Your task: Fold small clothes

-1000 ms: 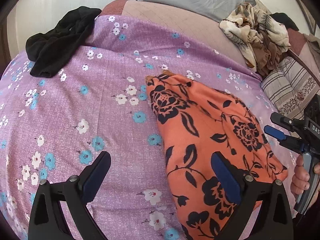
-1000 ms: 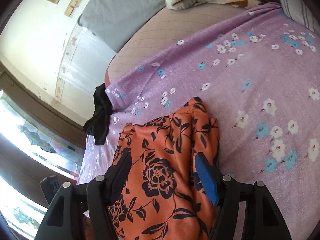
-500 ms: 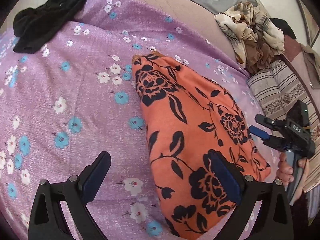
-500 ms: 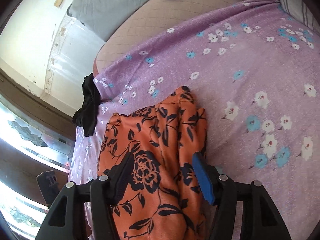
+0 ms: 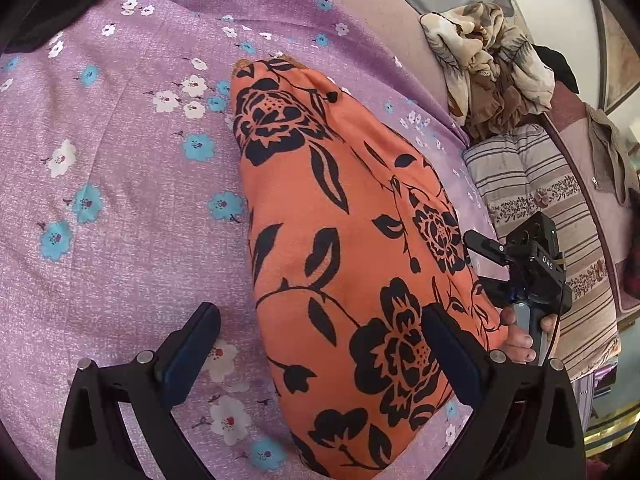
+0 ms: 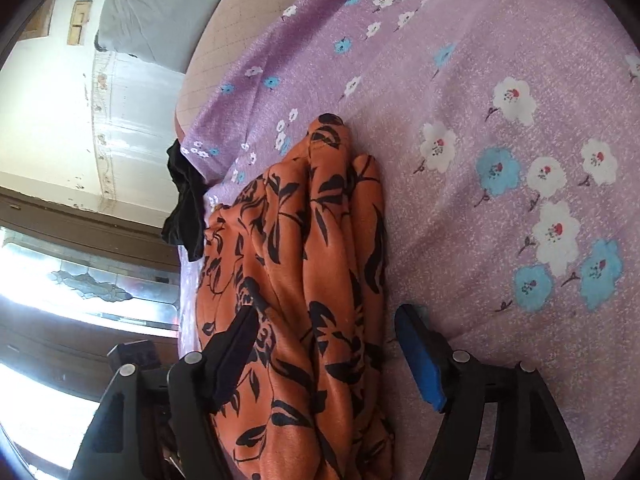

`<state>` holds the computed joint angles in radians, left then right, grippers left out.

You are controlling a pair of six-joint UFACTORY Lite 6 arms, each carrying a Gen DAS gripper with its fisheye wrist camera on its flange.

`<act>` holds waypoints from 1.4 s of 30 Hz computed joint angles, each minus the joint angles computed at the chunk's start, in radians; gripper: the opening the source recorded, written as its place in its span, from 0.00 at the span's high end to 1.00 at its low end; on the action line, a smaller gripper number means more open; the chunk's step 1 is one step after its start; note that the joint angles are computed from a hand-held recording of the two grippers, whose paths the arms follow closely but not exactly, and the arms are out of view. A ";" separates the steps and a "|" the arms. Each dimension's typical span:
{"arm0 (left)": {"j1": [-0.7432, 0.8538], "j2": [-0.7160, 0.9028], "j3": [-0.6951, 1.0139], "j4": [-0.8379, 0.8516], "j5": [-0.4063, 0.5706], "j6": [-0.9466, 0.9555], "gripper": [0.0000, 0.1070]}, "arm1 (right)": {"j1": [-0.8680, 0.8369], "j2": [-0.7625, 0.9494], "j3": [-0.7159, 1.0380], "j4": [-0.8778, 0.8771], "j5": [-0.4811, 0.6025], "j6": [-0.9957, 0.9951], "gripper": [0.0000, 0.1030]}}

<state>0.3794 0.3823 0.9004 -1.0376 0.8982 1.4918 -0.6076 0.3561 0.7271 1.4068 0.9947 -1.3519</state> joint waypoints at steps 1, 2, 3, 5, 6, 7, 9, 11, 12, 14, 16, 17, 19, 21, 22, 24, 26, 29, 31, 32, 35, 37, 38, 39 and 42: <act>-0.011 -0.001 -0.003 -0.008 -0.005 0.007 0.06 | 0.018 -0.008 -0.012 0.023 -0.011 -0.020 0.27; -0.021 -0.005 -0.010 -0.016 -0.009 0.014 0.06 | 0.036 -0.024 -0.028 0.044 -0.025 -0.042 0.27; -0.031 -0.013 -0.022 -0.026 -0.014 0.024 0.06 | 0.053 -0.036 -0.037 0.059 -0.029 -0.060 0.26; -0.061 -0.036 -0.056 -0.056 -0.038 0.047 0.06 | 0.083 -0.052 -0.059 0.093 -0.032 -0.088 0.26; -0.073 -0.054 -0.077 -0.073 -0.049 0.063 0.06 | 0.095 -0.061 -0.072 0.115 -0.034 -0.104 0.26; -0.082 -0.071 -0.096 -0.089 -0.058 0.079 0.07 | 0.111 -0.069 -0.080 0.128 -0.035 -0.115 0.26; -0.103 -0.123 -0.146 -0.123 -0.097 0.116 0.16 | 0.146 -0.100 -0.100 0.146 -0.057 -0.127 0.27; -0.128 -0.170 -0.187 -0.164 -0.151 0.161 0.26 | 0.201 -0.152 -0.129 0.183 -0.125 -0.135 0.36; -0.131 -0.188 -0.199 -0.177 -0.163 0.176 0.34 | 0.233 -0.180 -0.140 0.196 -0.167 -0.136 0.40; -0.122 -0.204 -0.199 -0.178 -0.161 0.171 0.45 | 0.280 -0.249 -0.170 0.228 -0.240 -0.155 0.53; -0.096 -0.198 -0.177 -0.153 -0.140 0.163 0.52 | 0.301 -0.308 -0.193 0.245 -0.282 -0.170 0.57; -0.095 -0.207 -0.178 -0.151 -0.141 0.162 0.54 | 0.313 -0.333 -0.201 0.254 -0.302 -0.174 0.59; -0.098 -0.243 -0.199 -0.154 -0.160 0.179 0.57 | 0.347 -0.391 -0.223 0.275 -0.353 -0.188 0.60; -0.106 -0.301 -0.237 -0.160 -0.185 0.199 0.59 | 0.382 -0.437 -0.237 0.291 -0.397 -0.191 0.60; -0.094 -0.329 -0.255 -0.153 -0.186 0.212 0.59 | 0.395 -0.463 -0.246 0.293 -0.414 -0.190 0.61; -0.076 -0.396 -0.288 -0.133 -0.187 0.207 0.59 | 0.416 -0.519 -0.266 0.292 -0.441 -0.181 0.61; -0.039 -0.468 -0.317 -0.106 -0.170 0.205 0.59 | 0.442 -0.576 -0.286 0.290 -0.464 -0.164 0.61; 0.032 -0.599 -0.365 -0.051 -0.131 0.181 0.59 | 0.476 -0.680 -0.327 0.273 -0.473 -0.122 0.61; 0.086 -0.691 -0.394 0.005 -0.100 0.146 0.59 | 0.511 -0.746 -0.354 0.265 -0.480 -0.086 0.61; 0.113 -0.739 -0.407 0.036 -0.084 0.124 0.59 | 0.538 -0.786 -0.370 0.256 -0.495 -0.060 0.61; 0.229 -0.879 -0.444 0.094 -0.003 0.111 0.59 | 0.632 -0.897 -0.409 0.216 -0.553 0.047 0.61; 0.339 -0.950 -0.459 0.133 0.080 0.114 0.59 | 0.685 -0.967 -0.430 0.162 -0.576 0.139 0.61; 0.398 -0.981 -0.464 0.151 0.120 0.126 0.59 | 0.721 -1.000 -0.435 0.127 -0.595 0.193 0.61; 0.459 -1.006 -0.466 0.166 0.163 0.143 0.59 | 0.771 -1.023 -0.436 0.107 -0.628 0.238 0.61; 0.650 -1.049 -0.455 0.215 0.296 0.223 0.59 | 0.873 -1.090 -0.466 0.123 -0.695 0.294 0.61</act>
